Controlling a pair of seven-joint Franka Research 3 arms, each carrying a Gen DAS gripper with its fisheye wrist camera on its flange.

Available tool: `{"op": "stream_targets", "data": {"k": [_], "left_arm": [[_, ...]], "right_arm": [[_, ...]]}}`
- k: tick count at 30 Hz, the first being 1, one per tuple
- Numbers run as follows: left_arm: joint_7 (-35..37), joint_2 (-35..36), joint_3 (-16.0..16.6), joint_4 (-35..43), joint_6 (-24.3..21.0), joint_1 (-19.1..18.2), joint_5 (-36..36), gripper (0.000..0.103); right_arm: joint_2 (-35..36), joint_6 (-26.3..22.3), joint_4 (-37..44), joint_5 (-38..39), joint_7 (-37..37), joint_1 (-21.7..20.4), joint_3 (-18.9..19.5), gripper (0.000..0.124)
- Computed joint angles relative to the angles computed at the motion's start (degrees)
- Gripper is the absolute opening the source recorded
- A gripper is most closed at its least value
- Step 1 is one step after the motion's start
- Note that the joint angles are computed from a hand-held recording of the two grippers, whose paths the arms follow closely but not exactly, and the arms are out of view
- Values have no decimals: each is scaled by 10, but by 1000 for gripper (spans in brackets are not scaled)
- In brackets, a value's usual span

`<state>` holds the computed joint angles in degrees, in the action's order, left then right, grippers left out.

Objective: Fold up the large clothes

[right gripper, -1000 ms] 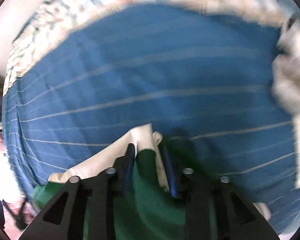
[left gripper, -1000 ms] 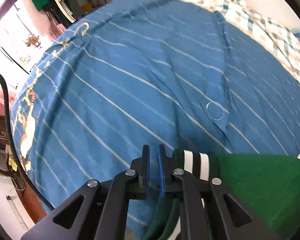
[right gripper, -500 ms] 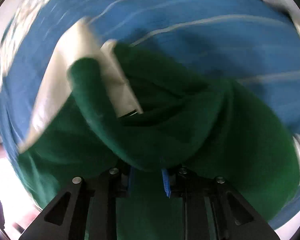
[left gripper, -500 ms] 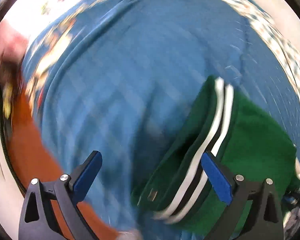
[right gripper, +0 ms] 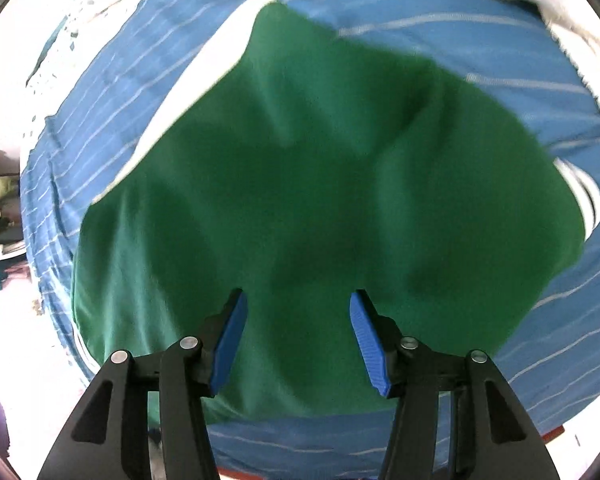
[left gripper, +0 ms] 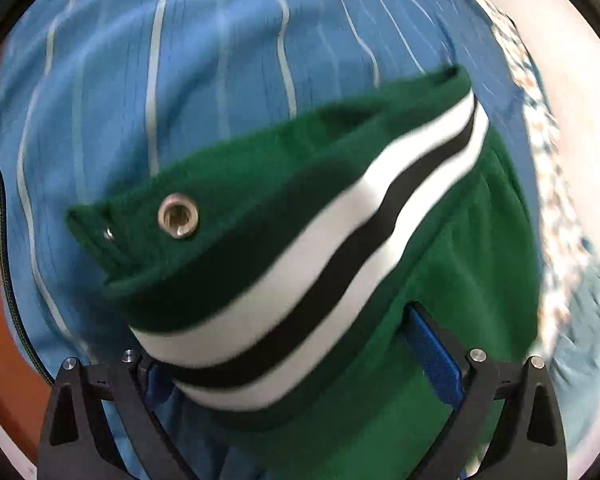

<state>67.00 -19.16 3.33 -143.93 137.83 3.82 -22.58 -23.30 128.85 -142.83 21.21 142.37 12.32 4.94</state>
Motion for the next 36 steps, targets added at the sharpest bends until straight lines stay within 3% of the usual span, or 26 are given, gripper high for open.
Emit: {"op": "stream_targets", "data": {"k": [1, 2, 3, 4, 5, 7, 11, 16, 17, 20, 22, 25, 26, 27, 28, 29, 32, 36], "left_arm": [[-33, 0, -19, 1, 20, 8, 29, 95], [-58, 4, -32, 8, 27, 14, 61, 77], [-79, 11, -44, 20, 30, 18, 94, 69], [-86, 16, -48, 32, 36, 15, 112, 51], [-84, 20, -46, 39, 42, 10, 119, 40], [-73, 26, -41, 60, 51, -1, 124, 36], [0, 25, 0, 90, 53, -19, 59, 33], [82, 14, 24, 94, 69, 4, 50, 33], [122, 21, 43, 94, 71, -4, 14, 34], [189, 50, 59, 85, 62, -4, -59, 41], [198, 79, 49, 89, 69, 4, -84, 52], [198, 92, 36, 77, 83, 20, -139, 58], [184, 93, 25, 70, 107, 26, -142, 58], [157, 93, 10, 71, 118, 32, -113, 57], [132, 92, -3, 74, 126, 37, -78, 42], [100, 86, -18, 82, 128, 44, -19, 37], [71, 71, -25, 111, 131, 40, 40, 33], [111, 64, -18, 175, 139, 24, 90, 32]], "right_arm": [[3, 0, 0, 4, -8, 5, 0, 56], [6, 6, -2, 6, -19, 10, 2, 56], [4, 7, -3, 4, -23, 13, 4, 56], [5, 10, -2, 1, -30, 17, 8, 56], [3, 12, -4, 3, -34, 21, 9, 56], [2, 15, -9, 7, -37, 27, 12, 56], [-1, 37, -16, 13, -50, 39, 17, 56], [-24, 51, -25, 0, -43, 36, 21, 56], [-21, 47, -24, 0, -46, 35, 18, 56], [-4, 29, -28, 2, -47, 34, 13, 56], [2, 46, -47, 18, -53, 37, 10, 55], [14, 67, -62, 40, -60, 42, 6, 55], [22, 62, -56, 36, -63, 41, 6, 56], [20, 56, -55, 34, -64, 41, 5, 56], [23, 51, -50, 32, -71, 42, 5, 57], [21, 43, -48, 31, -79, 42, 3, 57], [31, 64, -35, 63, -103, 51, -3, 57], [4, 92, -40, 77, -103, 50, 2, 57]]}}
